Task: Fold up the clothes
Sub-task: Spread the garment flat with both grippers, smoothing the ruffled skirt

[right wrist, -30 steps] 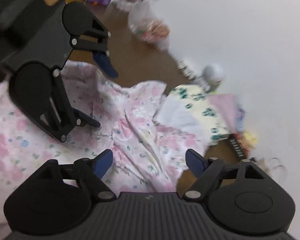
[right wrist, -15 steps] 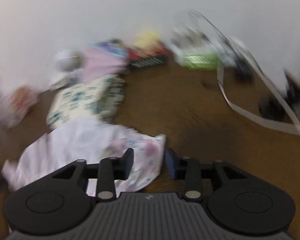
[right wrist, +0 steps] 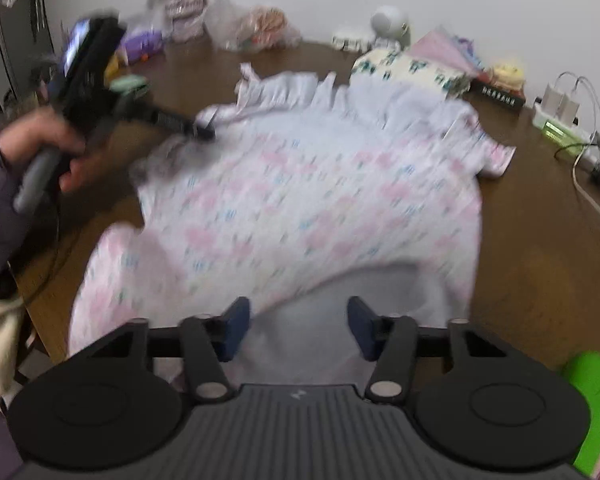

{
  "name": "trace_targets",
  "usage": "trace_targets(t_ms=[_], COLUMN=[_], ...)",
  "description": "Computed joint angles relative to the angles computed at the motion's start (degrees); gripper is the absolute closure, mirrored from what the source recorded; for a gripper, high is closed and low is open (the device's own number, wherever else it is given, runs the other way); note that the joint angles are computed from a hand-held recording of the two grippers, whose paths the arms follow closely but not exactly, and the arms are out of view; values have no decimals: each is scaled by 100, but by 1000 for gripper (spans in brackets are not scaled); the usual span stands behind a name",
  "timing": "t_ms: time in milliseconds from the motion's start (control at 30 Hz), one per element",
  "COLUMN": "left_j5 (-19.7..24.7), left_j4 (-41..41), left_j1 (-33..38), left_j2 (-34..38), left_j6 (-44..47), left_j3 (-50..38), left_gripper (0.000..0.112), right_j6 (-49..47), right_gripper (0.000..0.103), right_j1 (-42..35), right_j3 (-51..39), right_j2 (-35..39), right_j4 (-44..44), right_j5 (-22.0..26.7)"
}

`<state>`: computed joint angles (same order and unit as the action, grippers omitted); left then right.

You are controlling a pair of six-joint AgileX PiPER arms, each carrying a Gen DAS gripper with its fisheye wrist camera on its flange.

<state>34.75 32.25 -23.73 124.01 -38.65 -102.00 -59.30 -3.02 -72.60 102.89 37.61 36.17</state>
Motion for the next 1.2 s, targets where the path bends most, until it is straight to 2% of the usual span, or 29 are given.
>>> trace_targets(t_ms=[100, 200, 233, 267, 333, 400, 467, 500, 533, 567, 600, 633, 667, 700, 733, 767, 800, 833, 867, 900, 933, 967, 1000, 1133, 1200], left_j5=[-174, 111, 298, 483, 555, 203, 113, 226, 289, 248, 159, -149, -668, -1241, -1711, -1952, -1964, -1799, -1570, -1332, -1164, -1205, -1364, -1818, -1804], left_j4=[932, 2026, 2153, 2066, 1479, 815, 947, 1350, 1774, 2235, 2647, 2934, 3011, 2858, 2476, 1920, 1384, 822, 299, 5, -59, 89, 381, 1130, 2110], left_j1=[-188, -598, -761, -961, -1261, -1405, -1476, -1522, -1548, -1529, -1481, -1344, -1117, -841, -581, -396, -279, -214, -160, -135, -119, -87, -49, 141, 58], left_j2=[-532, -1179, -1398, -1655, -2183, -2739, -3121, -3258, -3374, -3461, -3524, -3532, -3502, -3431, -3216, -2910, -2602, -2286, -2001, -1781, -1596, -1540, -1584, -1984, -2191], left_j6=[-1266, -2873, -3174, -3245, -2769, -1958, -2020, -2380, -2747, -3134, -3432, -3501, -3340, -2951, -2378, -1805, -1232, -659, -87, 287, 432, 348, 37, -788, -1827], left_j3=[995, 2099, 2404, 2690, 3112, 3493, 3639, 3645, 3668, 3723, 3771, 3824, 3850, 3834, 3720, 3517, 3277, 2959, 2641, 2401, 2230, 2273, 2474, 3317, 3685], left_gripper=[102, 102, 102, 102, 102, 100, 98, 91, 74, 63, 45, 36, 35, 35, 35, 36, 45, 60, 70, 85, 86, 86, 86, 83, 79], right_j6=[-70, 7, 179, 383, 1016, 2054, 2396, 2245, 1865, 1311, 738, 165, -408, -981, -1471, -1735, -1770, -1789, -1729, -1560, -1437, -1343, -1251, -875, -679], right_gripper=[87, 88, 88, 88, 88, 88, 88, 88, 87, 85, 76, 68, 46, 32, 31, 31, 32, 32, 34, 43, 50, 62, 69, 71, 72], right_j1=[29, -113, -158, -199, -203, -65, -58, -91, -142, -177, -249, -350, -481, -592, -702, -770, -766, -754, -724, -650, -587, -596, -615, -623, -511], right_j3=[367, 146, 0, -159, -445, -712, -956, -1024, -939, -774, -571, -376, -187, 56, 284, 478, 700, 929, 1133, 1300, 1453, 1448, 1416, 1184, 891], right_j2=[-173, -55, 52, 171, 404, 690, 901, 958, 843, 613, 340, 74, -180, -363, -531, -649, -790, -935, -1048, -1148, -1214, -1159, -1087, -763, -541], right_j4=[115, -23, -151, -301, -777, -1704, -1849, -1578, -1077, -504, 69, 634, 1175, 1585, 1840, 1866, 1752, 1637, 1476, 1210, 989, 910, 850, 569, 348], right_j5=[-301, -116, -183, -266, -582, -1203, -1476, -1542, -1590, -1571, -1366, -1078, -752, -440, -111, 174, 242, 277, 214, 62, -134, -158, -154, -192, -305])
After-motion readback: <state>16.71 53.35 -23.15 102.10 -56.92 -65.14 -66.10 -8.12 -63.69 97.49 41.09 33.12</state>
